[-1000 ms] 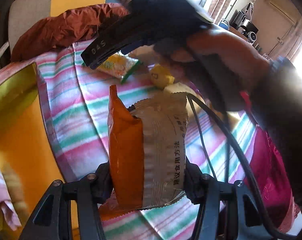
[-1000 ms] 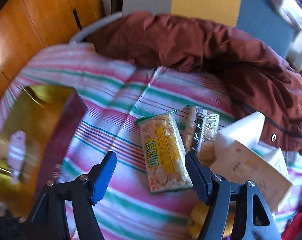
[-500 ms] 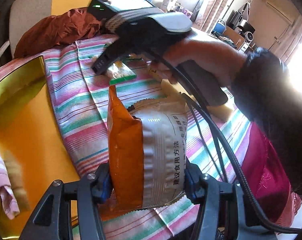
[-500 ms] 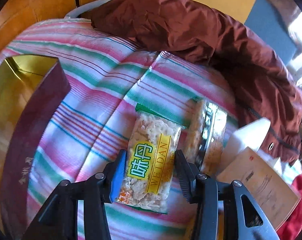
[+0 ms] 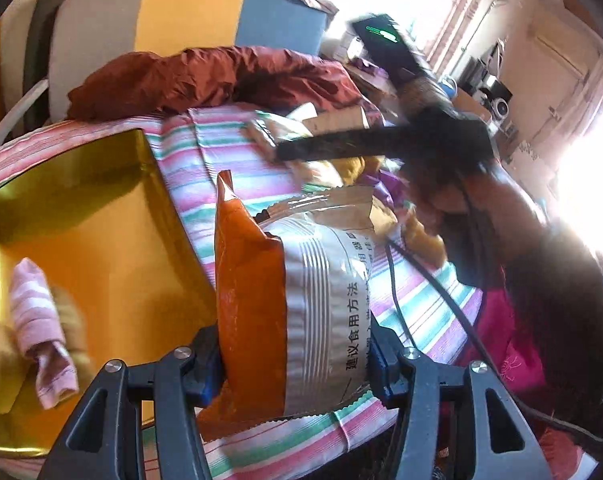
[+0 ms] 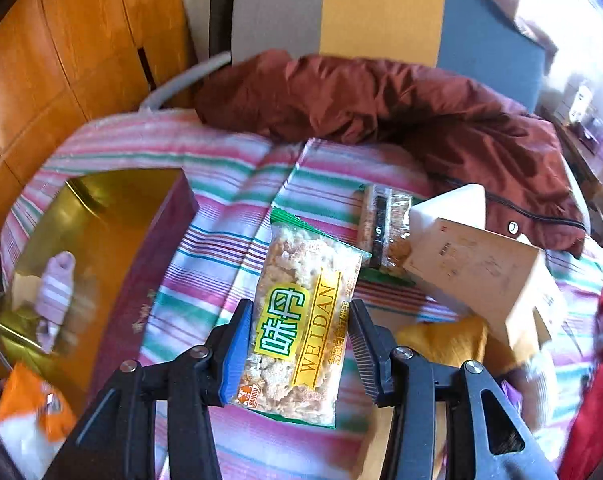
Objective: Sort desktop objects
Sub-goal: 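Drop the snack bag and WEIDAN bar into the gold tray with both grippers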
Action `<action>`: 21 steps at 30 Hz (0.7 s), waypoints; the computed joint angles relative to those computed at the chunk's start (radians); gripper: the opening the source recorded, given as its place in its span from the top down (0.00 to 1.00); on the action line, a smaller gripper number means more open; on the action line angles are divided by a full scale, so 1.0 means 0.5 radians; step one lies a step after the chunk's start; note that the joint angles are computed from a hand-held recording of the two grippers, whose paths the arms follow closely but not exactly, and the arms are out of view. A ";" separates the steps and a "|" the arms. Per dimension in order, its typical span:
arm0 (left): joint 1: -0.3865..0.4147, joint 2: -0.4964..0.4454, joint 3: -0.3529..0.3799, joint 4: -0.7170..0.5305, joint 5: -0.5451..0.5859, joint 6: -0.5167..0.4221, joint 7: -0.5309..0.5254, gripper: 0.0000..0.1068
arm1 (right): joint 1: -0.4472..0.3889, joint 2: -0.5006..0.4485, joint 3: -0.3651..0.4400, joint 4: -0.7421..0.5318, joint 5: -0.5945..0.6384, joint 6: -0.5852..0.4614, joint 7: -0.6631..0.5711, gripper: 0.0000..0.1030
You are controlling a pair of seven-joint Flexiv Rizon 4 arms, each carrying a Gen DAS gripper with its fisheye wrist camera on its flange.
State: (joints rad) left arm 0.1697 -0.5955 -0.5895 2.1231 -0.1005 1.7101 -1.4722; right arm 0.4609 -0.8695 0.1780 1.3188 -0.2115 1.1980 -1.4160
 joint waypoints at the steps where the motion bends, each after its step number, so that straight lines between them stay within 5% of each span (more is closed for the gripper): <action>1: 0.025 0.014 -0.012 0.025 0.001 0.030 -0.012 0.47 | 0.003 0.035 -0.007 0.057 0.010 0.046 0.016 0.54; 6: 0.141 0.095 -0.013 0.133 0.048 0.156 -0.145 0.47 | -0.016 0.132 0.046 0.219 0.058 0.202 0.063 0.54; 14: 0.193 0.273 0.268 0.212 0.109 0.246 -0.374 0.47 | -0.031 0.133 0.299 0.206 0.143 0.260 -0.010 0.54; 21: -0.136 0.289 0.883 0.092 -0.010 0.167 -0.320 0.47 | 0.130 -0.032 0.410 -0.140 0.223 0.116 -0.080 0.53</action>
